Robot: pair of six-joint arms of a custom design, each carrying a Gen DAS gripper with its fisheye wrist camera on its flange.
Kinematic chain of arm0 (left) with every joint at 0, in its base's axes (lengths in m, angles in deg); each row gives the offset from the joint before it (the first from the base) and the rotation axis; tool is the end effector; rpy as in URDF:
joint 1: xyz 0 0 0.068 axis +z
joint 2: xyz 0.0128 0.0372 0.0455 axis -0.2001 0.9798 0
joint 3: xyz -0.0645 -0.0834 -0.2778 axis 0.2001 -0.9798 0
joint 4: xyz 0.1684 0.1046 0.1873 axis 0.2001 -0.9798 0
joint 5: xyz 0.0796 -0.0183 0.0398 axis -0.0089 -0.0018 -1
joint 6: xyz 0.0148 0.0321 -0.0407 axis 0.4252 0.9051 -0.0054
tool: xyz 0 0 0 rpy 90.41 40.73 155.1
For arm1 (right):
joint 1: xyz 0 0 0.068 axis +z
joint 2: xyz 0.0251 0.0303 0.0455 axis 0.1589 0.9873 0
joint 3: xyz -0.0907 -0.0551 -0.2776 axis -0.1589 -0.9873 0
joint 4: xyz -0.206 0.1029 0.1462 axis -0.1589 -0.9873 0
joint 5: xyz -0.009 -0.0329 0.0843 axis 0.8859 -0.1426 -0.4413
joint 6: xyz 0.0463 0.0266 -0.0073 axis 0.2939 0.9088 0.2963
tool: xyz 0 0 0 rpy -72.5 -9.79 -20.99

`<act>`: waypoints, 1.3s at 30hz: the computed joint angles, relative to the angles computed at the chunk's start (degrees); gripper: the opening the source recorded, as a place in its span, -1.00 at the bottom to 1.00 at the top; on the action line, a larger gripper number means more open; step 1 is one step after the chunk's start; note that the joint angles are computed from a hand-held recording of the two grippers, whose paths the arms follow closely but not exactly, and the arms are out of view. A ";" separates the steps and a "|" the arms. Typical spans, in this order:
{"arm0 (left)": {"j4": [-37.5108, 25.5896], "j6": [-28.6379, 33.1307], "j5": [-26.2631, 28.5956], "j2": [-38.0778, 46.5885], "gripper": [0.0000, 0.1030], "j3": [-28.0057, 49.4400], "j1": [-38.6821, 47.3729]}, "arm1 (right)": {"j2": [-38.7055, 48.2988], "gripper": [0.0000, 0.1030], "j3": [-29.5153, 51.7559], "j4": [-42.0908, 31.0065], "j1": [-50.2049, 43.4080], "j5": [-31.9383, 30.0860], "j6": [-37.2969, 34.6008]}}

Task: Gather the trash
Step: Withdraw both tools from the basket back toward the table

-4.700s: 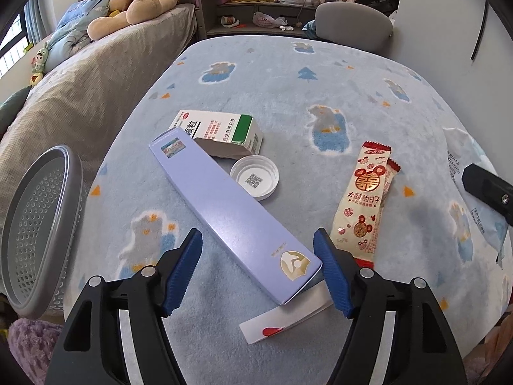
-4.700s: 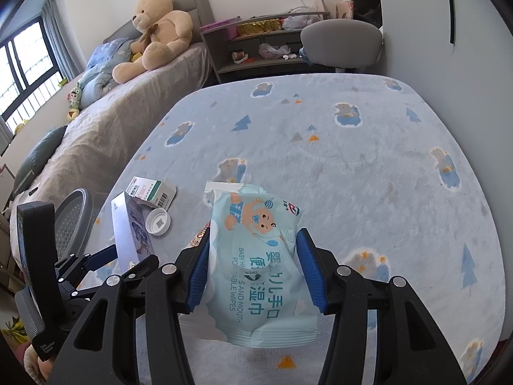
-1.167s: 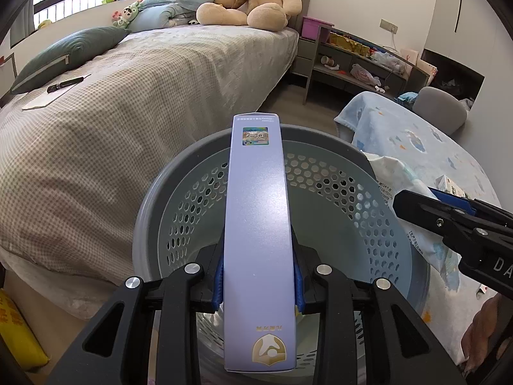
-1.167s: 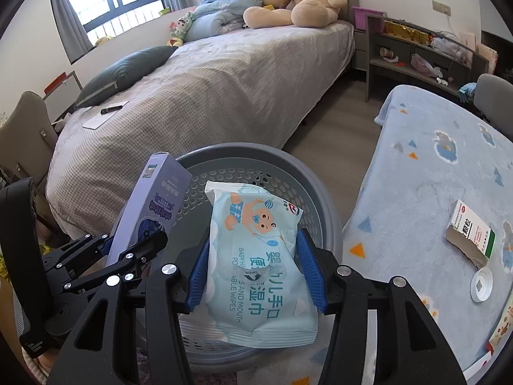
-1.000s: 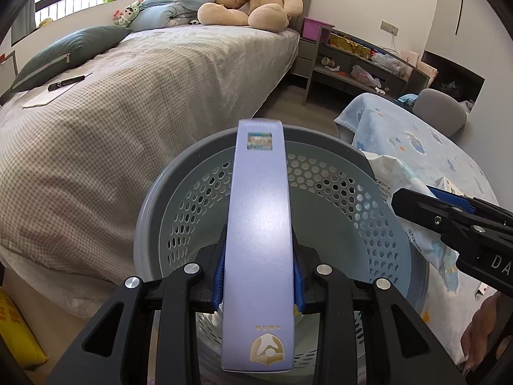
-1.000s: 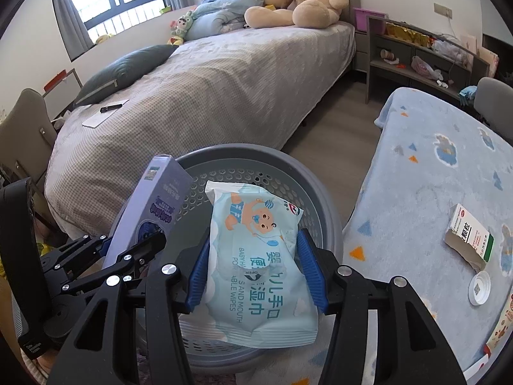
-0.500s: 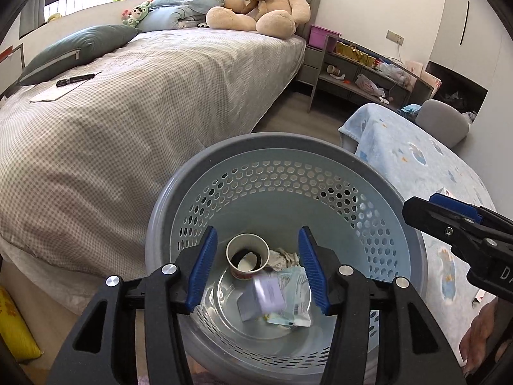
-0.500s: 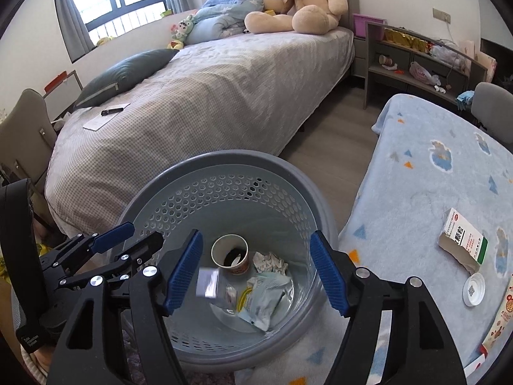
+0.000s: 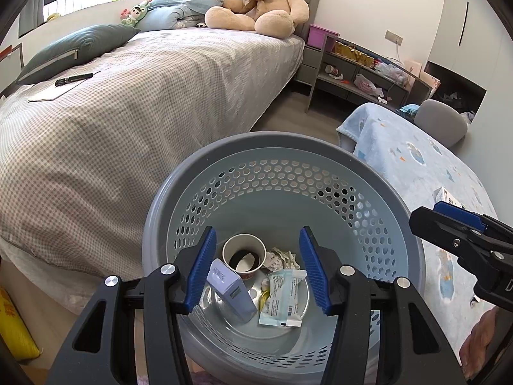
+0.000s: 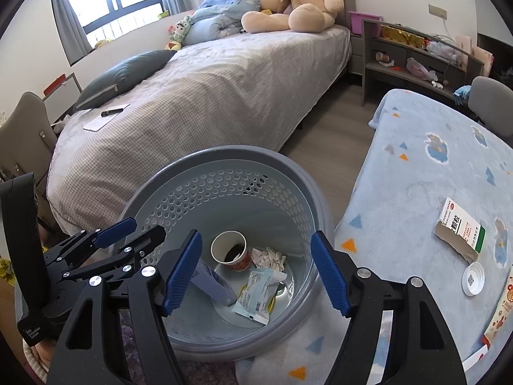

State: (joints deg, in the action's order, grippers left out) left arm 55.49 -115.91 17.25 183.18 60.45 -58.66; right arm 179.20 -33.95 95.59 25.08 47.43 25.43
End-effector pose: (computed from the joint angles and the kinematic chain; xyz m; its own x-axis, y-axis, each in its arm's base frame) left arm 0.1589 -0.1404 0.0337 -0.6516 -0.3926 -0.6491 -0.4081 0.9027 -0.1363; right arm 0.2500 0.0861 0.0636 -0.6555 -0.3915 -0.6458 -0.6318 0.7527 0.1850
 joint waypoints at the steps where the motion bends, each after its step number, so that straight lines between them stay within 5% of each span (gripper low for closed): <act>1: -0.16 -0.05 -0.07 0.06 0.01 0.10 -0.04 | -0.19 0.35 -0.26 0.00 -0.33 -0.26 -0.15; 23: -10.57 -3.44 -3.42 0.61 0.03 5.61 -5.80 | -7.61 0.41 -6.45 -4.31 -15.32 -7.95 -7.78; 39: -26.03 -7.48 -5.16 -0.08 0.03 16.35 -17.00 | -6.57 0.43 -4.87 -17.10 -41.48 -15.62 -28.29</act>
